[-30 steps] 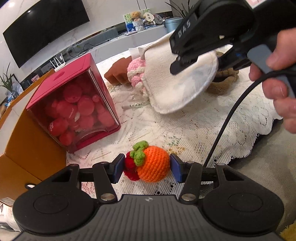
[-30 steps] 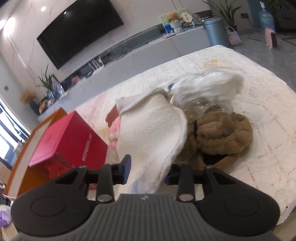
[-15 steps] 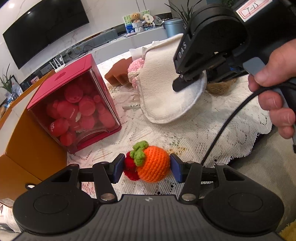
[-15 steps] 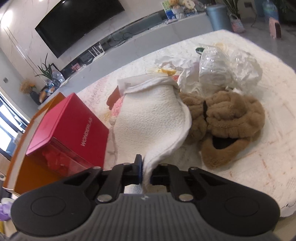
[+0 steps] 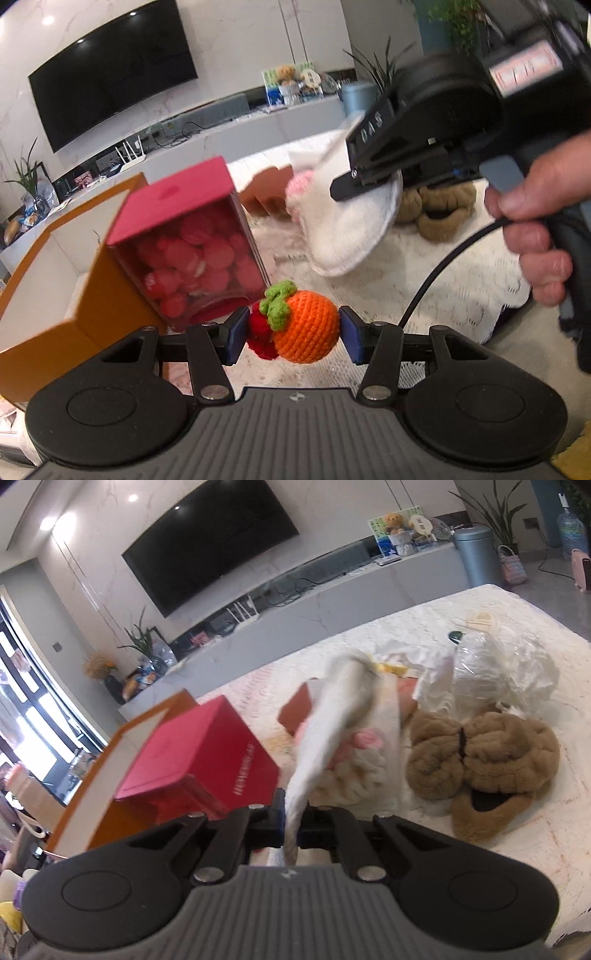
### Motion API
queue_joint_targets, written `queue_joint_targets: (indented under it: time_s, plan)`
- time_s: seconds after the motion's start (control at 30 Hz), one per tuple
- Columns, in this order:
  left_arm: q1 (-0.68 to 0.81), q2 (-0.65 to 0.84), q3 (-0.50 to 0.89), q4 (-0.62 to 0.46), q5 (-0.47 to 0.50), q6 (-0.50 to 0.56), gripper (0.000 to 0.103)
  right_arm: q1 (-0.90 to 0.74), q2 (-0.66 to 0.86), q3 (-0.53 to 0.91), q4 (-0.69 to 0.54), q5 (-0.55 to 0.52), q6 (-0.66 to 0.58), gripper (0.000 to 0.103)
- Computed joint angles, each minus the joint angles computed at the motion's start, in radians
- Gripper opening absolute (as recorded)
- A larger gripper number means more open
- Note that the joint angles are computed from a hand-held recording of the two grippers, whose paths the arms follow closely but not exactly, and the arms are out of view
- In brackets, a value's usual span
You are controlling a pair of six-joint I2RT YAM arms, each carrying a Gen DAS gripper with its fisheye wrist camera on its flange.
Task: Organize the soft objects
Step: 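Carry both items over the white box while the left tool releases the fruit inside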
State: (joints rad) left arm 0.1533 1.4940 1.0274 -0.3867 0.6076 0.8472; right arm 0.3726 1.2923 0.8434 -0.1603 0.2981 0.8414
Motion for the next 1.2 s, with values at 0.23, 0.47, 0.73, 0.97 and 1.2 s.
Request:
queue_joint_targets:
  time_s: [0.23, 0.47, 0.73, 0.97, 1.2]
  plan:
    - [0.109, 0.005, 0.098, -0.046, 0.156, -0.026, 0.059, 0.05, -0.031, 0.052, -0.04, 0.075, -0.014, 0.002]
    - [0.221, 0.088, 0.313, -0.134, 0.302, -0.14, 0.059, 0.186, -0.057, 0.178, -0.109, 0.283, -0.067, 0.002]
    - [0.32, 0.199, 0.478, 0.052, 0.376, -0.429, 0.059, 0.371, 0.121, 0.522, -0.271, 0.487, -0.152, 0.002]
    - [0.368, 0.4, 0.72, 0.181, 0.317, -0.662, 0.059, 0.434, 0.446, 0.905, -0.268, 0.458, -0.273, 0.002]
    - [0.369, 0.613, 0.983, -0.028, 0.314, -0.488, 0.059, 0.423, 0.765, 1.231, -0.327, 0.327, -0.297, 0.002]
